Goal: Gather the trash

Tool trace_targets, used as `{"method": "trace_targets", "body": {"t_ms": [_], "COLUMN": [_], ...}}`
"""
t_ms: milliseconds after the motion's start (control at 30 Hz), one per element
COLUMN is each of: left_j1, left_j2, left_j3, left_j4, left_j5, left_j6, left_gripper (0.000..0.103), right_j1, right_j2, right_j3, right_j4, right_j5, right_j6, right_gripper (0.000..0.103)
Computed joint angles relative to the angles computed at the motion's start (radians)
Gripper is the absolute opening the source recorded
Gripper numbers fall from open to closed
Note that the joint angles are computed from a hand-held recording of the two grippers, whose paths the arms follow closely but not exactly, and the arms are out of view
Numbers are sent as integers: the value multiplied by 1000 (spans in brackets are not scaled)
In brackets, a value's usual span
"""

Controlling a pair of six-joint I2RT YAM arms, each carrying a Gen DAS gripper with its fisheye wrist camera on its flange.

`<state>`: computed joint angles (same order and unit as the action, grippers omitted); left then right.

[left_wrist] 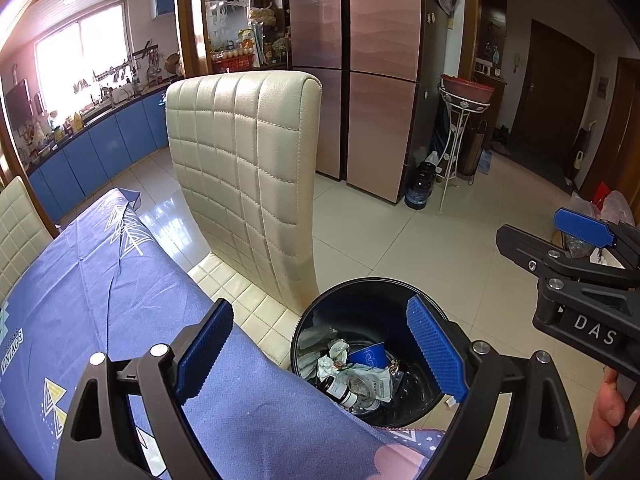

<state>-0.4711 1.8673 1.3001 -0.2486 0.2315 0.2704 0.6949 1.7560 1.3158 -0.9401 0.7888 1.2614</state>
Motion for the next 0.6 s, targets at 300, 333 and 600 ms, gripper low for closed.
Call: {"method": "trace_targets", "body": {"t_ms": [300, 333, 600], "left_j1": [0, 0, -3], "left_j2": [-3, -3, -4], "left_j3": [1, 3, 4], "left_j4": [-11, -14, -16], "left_j5": [-3, -6, -9], "left_j6": [13, 15, 23], "left_gripper": [86, 86, 86], "right_j1": [3, 5, 7], "right_j2": [7, 6, 11], "right_j3": [12, 11, 17], "right_j4": [-9, -9, -12], "right_j5": [1, 1, 1], "right_j6": [2, 3, 6], "right_gripper": [81, 81, 81]}}
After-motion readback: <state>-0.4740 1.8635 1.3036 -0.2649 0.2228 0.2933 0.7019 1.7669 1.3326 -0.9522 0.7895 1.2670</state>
